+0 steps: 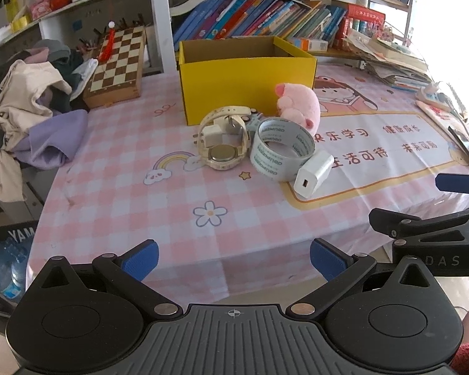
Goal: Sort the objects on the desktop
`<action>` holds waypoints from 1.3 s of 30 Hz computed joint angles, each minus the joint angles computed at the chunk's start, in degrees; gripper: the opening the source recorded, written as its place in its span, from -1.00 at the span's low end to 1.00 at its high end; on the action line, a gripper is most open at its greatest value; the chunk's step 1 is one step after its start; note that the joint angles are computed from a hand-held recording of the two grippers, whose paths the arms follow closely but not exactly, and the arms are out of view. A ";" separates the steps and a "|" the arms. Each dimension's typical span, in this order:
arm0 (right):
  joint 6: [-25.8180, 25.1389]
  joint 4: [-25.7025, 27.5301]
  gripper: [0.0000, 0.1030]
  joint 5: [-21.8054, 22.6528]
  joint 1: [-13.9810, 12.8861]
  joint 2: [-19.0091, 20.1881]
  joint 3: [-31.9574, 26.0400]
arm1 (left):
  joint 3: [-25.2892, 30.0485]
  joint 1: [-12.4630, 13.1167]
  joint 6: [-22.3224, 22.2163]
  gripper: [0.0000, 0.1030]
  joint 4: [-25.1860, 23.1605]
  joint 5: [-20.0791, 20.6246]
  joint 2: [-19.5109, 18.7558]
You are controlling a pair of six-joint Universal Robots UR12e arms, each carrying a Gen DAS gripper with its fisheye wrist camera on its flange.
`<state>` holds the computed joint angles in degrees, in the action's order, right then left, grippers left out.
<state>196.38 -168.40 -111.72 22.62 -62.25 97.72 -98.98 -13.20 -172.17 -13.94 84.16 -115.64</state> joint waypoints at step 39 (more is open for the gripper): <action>0.52 1.78 1.00 1.07 -0.29 0.39 -0.83 | 0.60 0.05 0.89 1.00 -1.82 -0.25 -0.26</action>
